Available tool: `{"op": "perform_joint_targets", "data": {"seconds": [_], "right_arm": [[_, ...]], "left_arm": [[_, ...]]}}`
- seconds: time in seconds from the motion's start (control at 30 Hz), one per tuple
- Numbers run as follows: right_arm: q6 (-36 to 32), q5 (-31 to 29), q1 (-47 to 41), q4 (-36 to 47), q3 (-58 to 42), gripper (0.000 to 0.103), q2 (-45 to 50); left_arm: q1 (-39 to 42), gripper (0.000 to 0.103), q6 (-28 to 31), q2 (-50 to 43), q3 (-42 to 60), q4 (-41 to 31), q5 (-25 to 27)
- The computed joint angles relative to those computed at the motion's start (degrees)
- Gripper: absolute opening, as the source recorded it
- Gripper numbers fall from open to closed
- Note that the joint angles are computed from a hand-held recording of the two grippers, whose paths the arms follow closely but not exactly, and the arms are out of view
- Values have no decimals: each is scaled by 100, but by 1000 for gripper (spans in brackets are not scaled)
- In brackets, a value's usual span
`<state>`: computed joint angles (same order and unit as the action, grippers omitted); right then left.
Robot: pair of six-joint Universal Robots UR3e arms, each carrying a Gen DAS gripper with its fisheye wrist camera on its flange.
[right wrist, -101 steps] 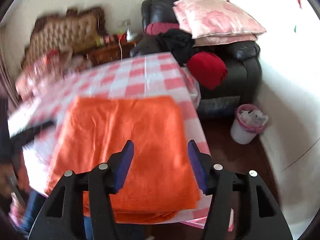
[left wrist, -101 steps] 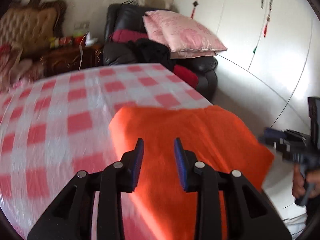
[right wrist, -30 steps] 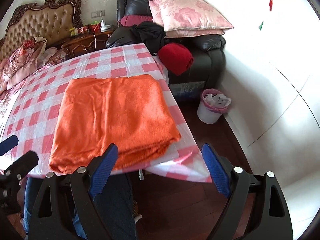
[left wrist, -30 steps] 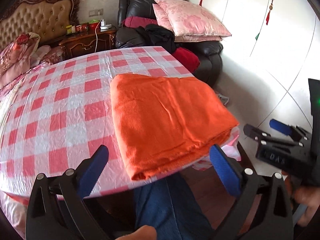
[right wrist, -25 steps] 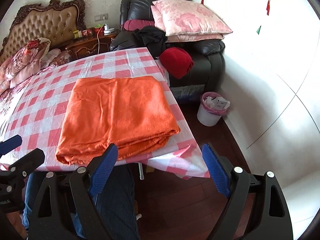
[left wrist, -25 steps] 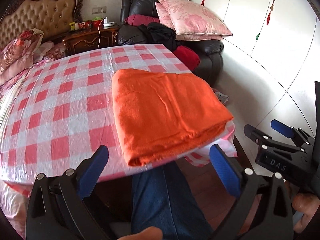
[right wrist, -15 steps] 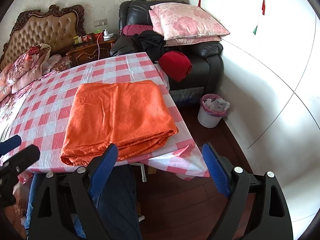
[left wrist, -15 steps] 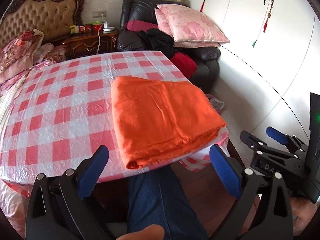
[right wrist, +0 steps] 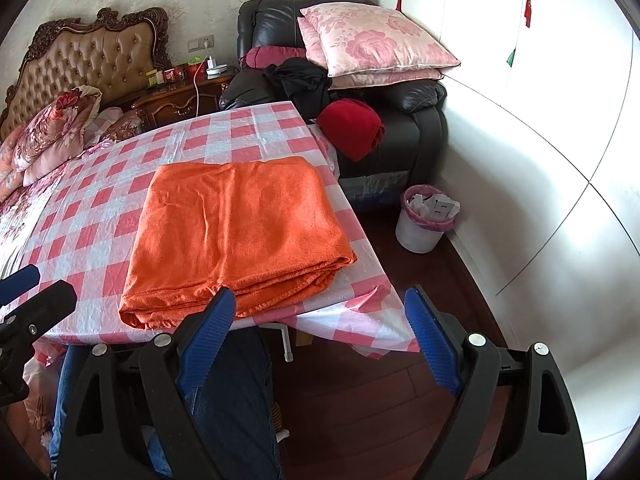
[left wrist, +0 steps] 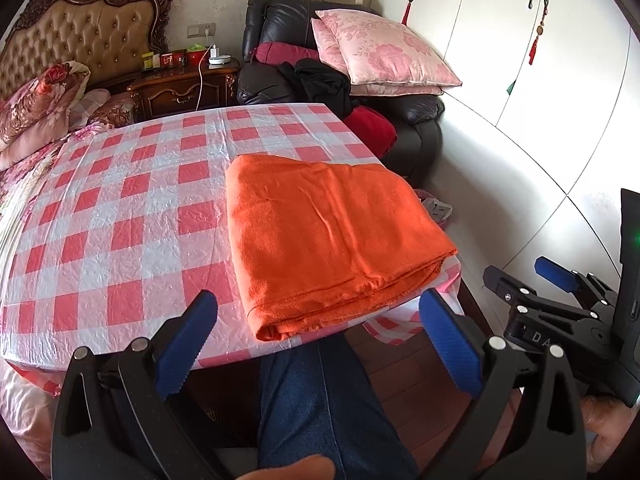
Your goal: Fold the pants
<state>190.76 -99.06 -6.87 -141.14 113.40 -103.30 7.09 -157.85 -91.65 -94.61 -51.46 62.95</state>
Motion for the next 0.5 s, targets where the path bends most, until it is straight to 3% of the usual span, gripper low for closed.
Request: {"op": "perform_joint_targets", "data": {"seconds": [0.5], "right_arm": [[-4,10,-5,-8,10,83,10]], "left_arm": [[-14,101,-12,-51,22,7,11]]}}
